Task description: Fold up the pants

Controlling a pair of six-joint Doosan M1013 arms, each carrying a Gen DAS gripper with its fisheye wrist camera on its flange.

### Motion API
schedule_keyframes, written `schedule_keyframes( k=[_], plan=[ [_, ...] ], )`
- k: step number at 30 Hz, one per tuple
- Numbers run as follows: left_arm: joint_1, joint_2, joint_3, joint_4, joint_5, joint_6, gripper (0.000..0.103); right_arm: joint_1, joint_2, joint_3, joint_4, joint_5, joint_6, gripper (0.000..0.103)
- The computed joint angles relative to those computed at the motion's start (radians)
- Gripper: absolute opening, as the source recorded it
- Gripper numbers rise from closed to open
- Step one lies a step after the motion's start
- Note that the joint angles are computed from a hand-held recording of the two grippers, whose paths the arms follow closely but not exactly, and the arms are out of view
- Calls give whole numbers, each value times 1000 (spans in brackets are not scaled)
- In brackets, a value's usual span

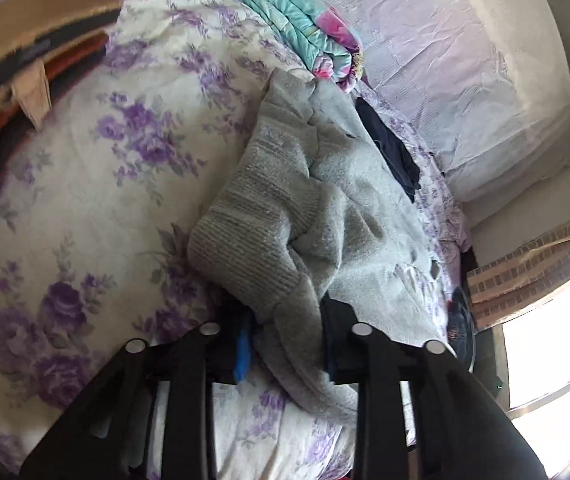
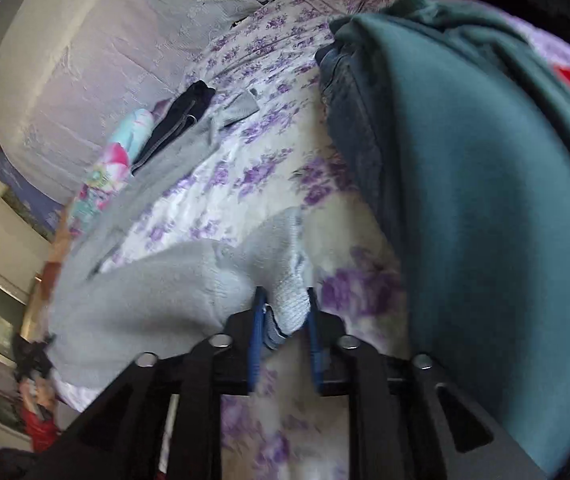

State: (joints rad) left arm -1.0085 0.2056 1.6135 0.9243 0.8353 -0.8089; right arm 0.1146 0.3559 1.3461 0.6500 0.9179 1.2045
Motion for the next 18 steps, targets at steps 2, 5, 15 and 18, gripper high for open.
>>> schedule_keyframes(
  k=[2, 5, 15, 18],
  plan=[
    [-7, 1, -26, -38, 51, 60, 39, 38, -40, 16, -236, -127, 123, 45],
    [-40, 24, -103, -51, 227, 168, 44, 70, -81, 34, -239, -253, 47, 47],
    [-41, 122, -289, -84, 318, 525, 80, 259, 96, -182, 63, 164, -351, 43],
    [5, 128, -245, -209, 252, 570, 78, 263, 128, -195, -29, 190, -299, 35]
  ],
)
